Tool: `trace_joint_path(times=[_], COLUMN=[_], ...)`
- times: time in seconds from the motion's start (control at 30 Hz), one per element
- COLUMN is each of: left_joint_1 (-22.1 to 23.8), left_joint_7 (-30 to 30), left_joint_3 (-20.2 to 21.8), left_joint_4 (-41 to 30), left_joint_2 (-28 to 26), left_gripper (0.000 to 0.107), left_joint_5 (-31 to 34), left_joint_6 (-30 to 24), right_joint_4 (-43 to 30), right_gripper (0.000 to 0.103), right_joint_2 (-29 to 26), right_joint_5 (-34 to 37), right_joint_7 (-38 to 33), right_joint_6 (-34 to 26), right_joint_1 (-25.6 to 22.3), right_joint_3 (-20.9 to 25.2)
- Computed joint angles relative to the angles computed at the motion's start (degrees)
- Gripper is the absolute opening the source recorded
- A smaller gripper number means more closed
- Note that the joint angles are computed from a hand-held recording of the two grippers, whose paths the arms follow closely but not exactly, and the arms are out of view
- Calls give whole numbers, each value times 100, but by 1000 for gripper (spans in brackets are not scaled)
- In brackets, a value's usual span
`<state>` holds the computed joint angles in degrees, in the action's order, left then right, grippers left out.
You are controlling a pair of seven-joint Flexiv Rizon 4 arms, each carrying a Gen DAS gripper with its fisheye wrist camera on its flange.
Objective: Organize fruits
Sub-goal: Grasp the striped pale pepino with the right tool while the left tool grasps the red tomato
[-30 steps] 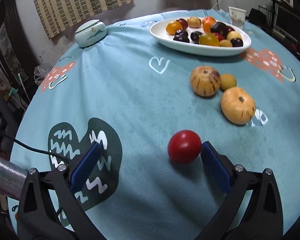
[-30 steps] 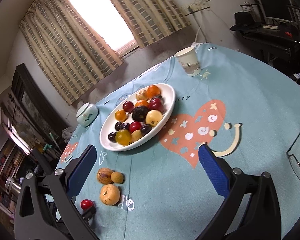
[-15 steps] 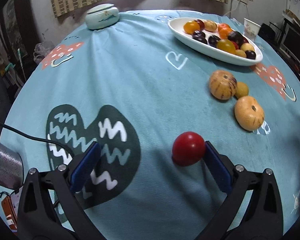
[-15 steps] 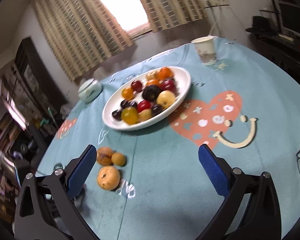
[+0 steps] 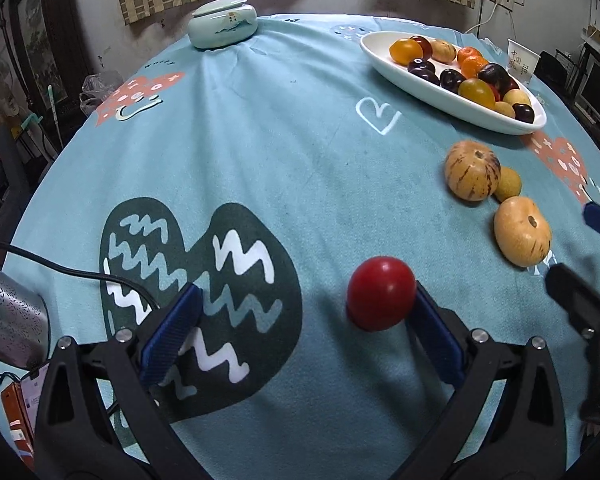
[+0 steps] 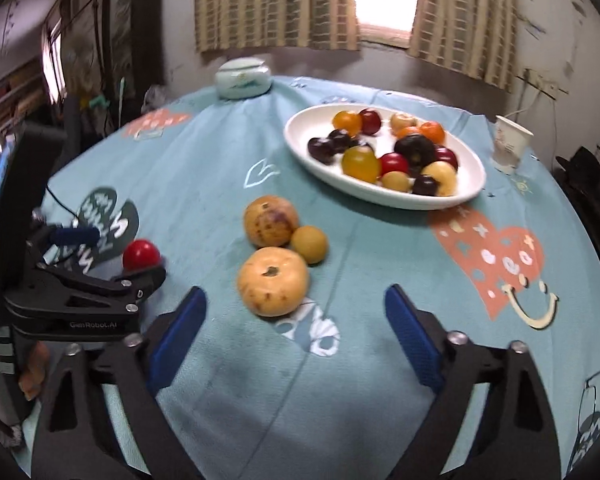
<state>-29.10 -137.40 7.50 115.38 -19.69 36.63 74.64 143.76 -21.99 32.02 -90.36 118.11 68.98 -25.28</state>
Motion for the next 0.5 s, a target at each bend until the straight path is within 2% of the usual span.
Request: trace_joint_path(times=[0.07, 0.3, 0.33, 0.4, 0.47, 0.5], left_joint_1=[17, 70, 42, 33, 17, 5], left_joint_7=[10, 155, 144, 153, 155, 152], left_joint_3=[-15, -23, 1, 20, 33, 42], left_joint_4=[8, 80, 70, 65, 59, 51], left_joint_2=[-2, -22, -22, -32, -33, -32], left_gripper=[101, 101, 101, 101, 101, 101], left_joint_5=[-20, -237, -224, -220, -222, -212], left_joint_6=[13, 154, 141, 148, 140, 127], right_joint_4=[-86, -364, -335, -377, -388, -388], right_gripper=[75, 59, 55, 48, 47, 47], right_joint_2=[4, -14, -24, -34, -74, -87], right_joint_5=[-149, -860, -1110, -1072, -1108, -1166], right_joint_7=[90, 976, 1198, 1180, 1261, 1318], right_joint_6=[-179, -504, -541, -578, -606, -579], right_joint_1=[-214, -1591, -1648, -1561, -1384, -1448], right_joint_3=[163, 1269, 1267, 1211, 1024, 1072])
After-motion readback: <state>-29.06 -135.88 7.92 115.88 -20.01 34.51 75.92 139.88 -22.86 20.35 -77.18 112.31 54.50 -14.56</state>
